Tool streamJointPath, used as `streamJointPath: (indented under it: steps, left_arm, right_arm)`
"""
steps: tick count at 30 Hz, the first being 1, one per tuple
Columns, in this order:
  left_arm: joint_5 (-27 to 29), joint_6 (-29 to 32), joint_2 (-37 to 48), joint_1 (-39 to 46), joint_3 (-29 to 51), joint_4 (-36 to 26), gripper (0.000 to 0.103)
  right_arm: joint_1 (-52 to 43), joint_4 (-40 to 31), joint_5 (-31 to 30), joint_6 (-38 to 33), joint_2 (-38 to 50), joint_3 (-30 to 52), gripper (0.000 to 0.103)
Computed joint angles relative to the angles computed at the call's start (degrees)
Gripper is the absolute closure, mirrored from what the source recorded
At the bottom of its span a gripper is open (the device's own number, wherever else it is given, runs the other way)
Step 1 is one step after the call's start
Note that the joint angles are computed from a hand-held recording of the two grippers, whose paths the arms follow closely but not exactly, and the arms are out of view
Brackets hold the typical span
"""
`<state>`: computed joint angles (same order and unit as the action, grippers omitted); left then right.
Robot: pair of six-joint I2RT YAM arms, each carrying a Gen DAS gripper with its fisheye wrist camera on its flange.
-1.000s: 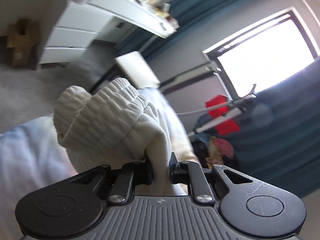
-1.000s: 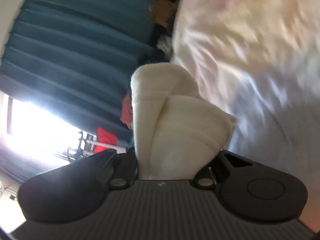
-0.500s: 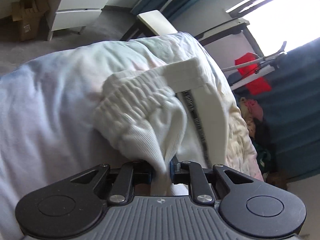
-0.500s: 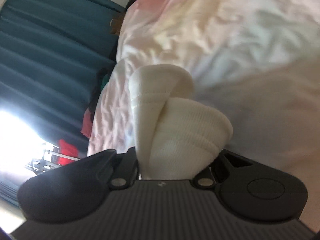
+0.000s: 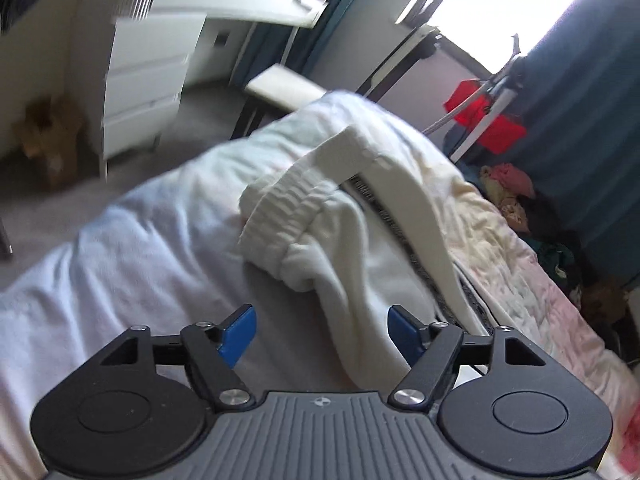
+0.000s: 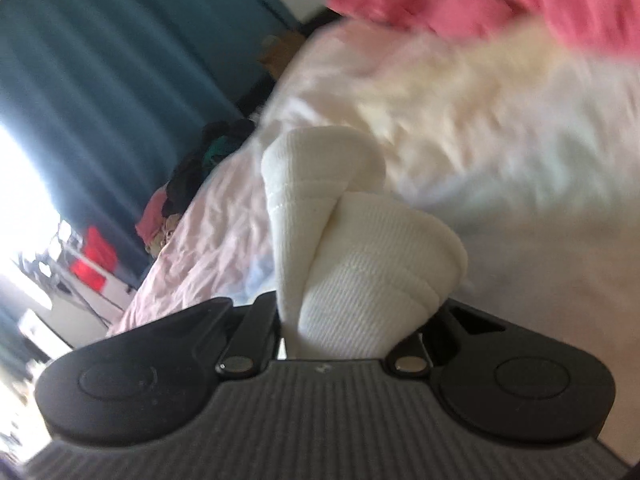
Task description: Fold clothes
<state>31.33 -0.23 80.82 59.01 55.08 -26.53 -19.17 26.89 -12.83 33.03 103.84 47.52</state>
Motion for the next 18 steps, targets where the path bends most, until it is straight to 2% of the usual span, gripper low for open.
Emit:
streamJointPath:
  steps: [6, 10, 14, 16, 18]
  left_arm:
    - [-2.1, -0.4, -8.7, -5.2, -5.1, 5.0, 0.028]
    - [0.0, 1.6, -12.2, -6.0, -9.1, 9.9, 0.028]
    - [-1.8, 2.0, -11.2, -5.9, -12.5, 16.4, 0.028]
    - [-3.3, 1.9, -10.2, -6.0, -13.9, 19.5, 0.028]
    - [-4.4, 1.9, -10.1, -6.7, -15.5, 22.1, 0.028]
  right_arm:
    - [14.5, -2.1, 17.1, -12.9, -10.4, 1.7, 0.088]
    - [29.5, -1.2, 29.2, -28.4, -13.6, 4.1, 0.088]
    - [44.9, 6.6, 38.9, -42.6, -9.8, 5.4, 0.088]
    - [51.3, 11.6, 41.8, -46.9, -5.0, 6.0, 0.088]
    - [57.1, 13.7, 43.3, -49.5, 0.9, 7.6, 0.088]
